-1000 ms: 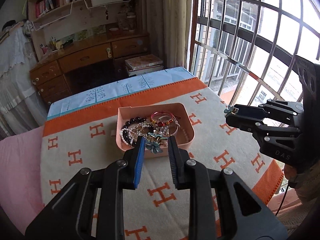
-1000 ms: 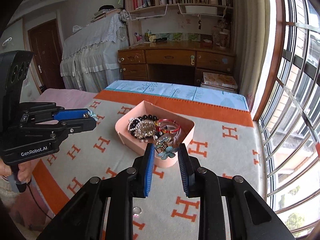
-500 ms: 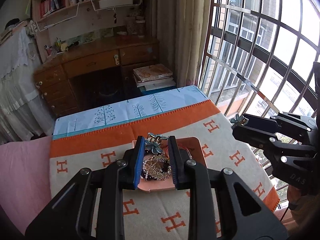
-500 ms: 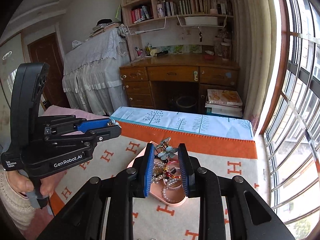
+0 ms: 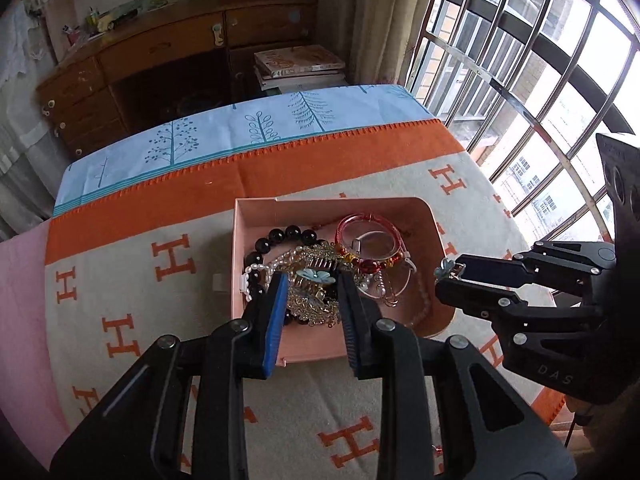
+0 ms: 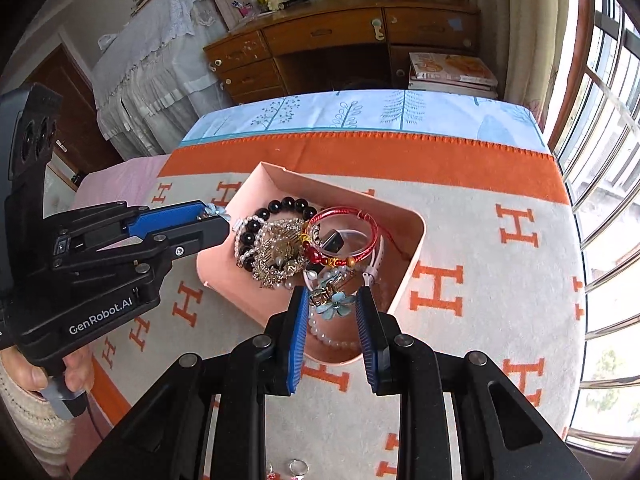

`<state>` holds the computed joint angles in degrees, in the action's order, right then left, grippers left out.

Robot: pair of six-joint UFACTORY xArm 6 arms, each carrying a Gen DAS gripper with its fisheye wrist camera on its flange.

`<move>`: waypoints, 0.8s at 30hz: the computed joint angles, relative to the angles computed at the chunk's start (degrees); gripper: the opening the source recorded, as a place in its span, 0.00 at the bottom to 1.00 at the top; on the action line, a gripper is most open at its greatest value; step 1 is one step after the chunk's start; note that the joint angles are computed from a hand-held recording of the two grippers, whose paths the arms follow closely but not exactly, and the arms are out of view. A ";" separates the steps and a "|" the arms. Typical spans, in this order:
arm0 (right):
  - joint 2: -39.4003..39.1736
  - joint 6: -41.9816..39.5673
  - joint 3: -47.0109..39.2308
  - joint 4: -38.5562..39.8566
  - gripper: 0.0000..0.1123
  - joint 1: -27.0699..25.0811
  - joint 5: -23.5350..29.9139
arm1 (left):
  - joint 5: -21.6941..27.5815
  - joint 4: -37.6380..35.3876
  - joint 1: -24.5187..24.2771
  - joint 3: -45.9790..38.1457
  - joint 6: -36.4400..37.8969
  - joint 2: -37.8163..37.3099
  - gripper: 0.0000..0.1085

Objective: Organize jewelry
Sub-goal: 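Open both tools to release the flower charms into the tray, then move both tools toward the two silver rings with pink stones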

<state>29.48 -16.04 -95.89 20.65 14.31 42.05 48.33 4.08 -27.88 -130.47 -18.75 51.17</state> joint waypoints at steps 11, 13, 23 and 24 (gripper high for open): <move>-2.87 -2.11 5.09 3.11 0.31 -0.18 -3.81 | -4.30 0.91 -0.71 10.27 -1.14 -7.11 0.56; -5.58 -3.70 8.35 3.99 0.31 -0.11 -5.28 | -5.65 1.29 -1.07 13.41 -1.57 -9.53 0.56; -21.67 -10.19 27.55 6.53 0.31 -0.22 -13.30 | -13.46 6.17 -4.45 32.37 -6.07 -23.10 0.56; -23.36 -10.94 29.54 7.37 0.31 -0.36 -14.01 | -14.40 6.45 -4.81 34.28 -6.68 -24.52 0.56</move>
<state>6.12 -26.98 -66.35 28.03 13.95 28.04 33.94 10.53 -32.69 -96.19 -25.42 26.64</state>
